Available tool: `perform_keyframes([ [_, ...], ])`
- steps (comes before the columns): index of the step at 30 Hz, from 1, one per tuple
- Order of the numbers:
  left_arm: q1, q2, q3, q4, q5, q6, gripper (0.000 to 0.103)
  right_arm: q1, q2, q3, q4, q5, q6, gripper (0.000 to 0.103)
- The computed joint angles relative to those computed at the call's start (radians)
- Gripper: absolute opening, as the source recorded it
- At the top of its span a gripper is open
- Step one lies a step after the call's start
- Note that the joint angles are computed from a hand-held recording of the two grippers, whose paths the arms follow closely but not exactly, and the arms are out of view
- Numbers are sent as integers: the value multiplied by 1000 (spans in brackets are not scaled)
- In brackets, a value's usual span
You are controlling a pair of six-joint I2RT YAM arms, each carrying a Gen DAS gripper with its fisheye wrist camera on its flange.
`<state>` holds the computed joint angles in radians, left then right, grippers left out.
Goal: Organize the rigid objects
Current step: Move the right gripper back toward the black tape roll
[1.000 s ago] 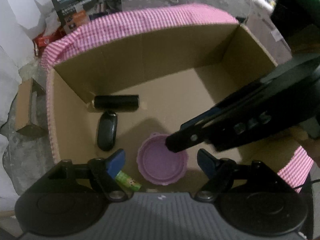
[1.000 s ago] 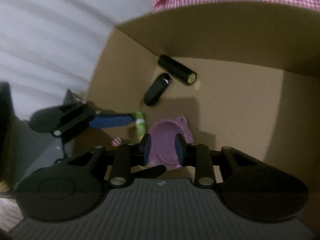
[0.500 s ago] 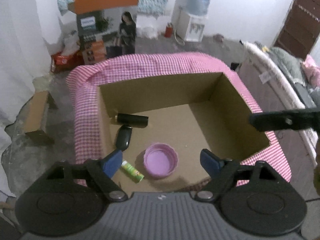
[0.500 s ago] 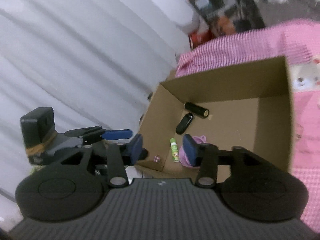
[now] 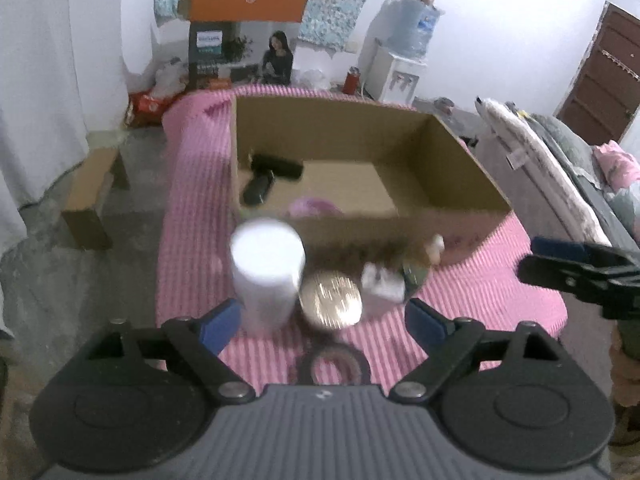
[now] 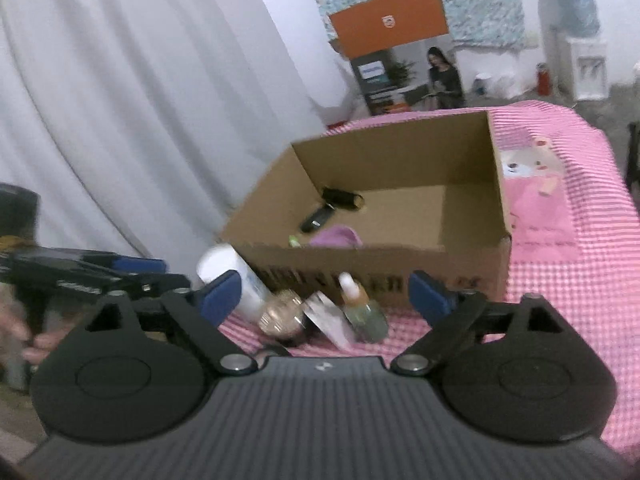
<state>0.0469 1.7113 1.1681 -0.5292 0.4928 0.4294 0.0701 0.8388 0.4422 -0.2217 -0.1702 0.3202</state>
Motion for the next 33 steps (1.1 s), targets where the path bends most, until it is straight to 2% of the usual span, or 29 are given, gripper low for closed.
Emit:
perform_keyframes([
  [2,-5,-22,-84,70,-14,-4,90,124,21,-11,8,155,20,96],
  [3,-7,-31,-118,103,-28,-3,90,185,39,-8,9,237,36,102],
  [5,-13,-46,-182,169,-53,-17,90,288,74,0,8,375,53,102],
  [7,-3,-51,-217,196,-35,-36,90,351,92,4,0,463,58,102],
  [9,4,-58,-246,218,-25,-54,90,380,122,3,21,509,47,102],
  [14,-11,-80,-323,293,-89,-77,91,453,150,-3,15,628,70,102],
  [16,-6,-68,-329,293,-70,-84,91,449,142,-14,24,649,57,102],
  [24,-24,-78,-379,368,-102,-116,92,425,92,-54,59,638,-12,102],
  [27,-15,-93,-400,404,-68,-124,96,372,40,-90,95,535,-47,102],
  [31,42,-41,-342,307,101,-143,102,289,-15,-132,140,368,-13,102],
  [33,47,-32,-335,294,108,-144,102,262,-30,-143,154,314,7,102],
])
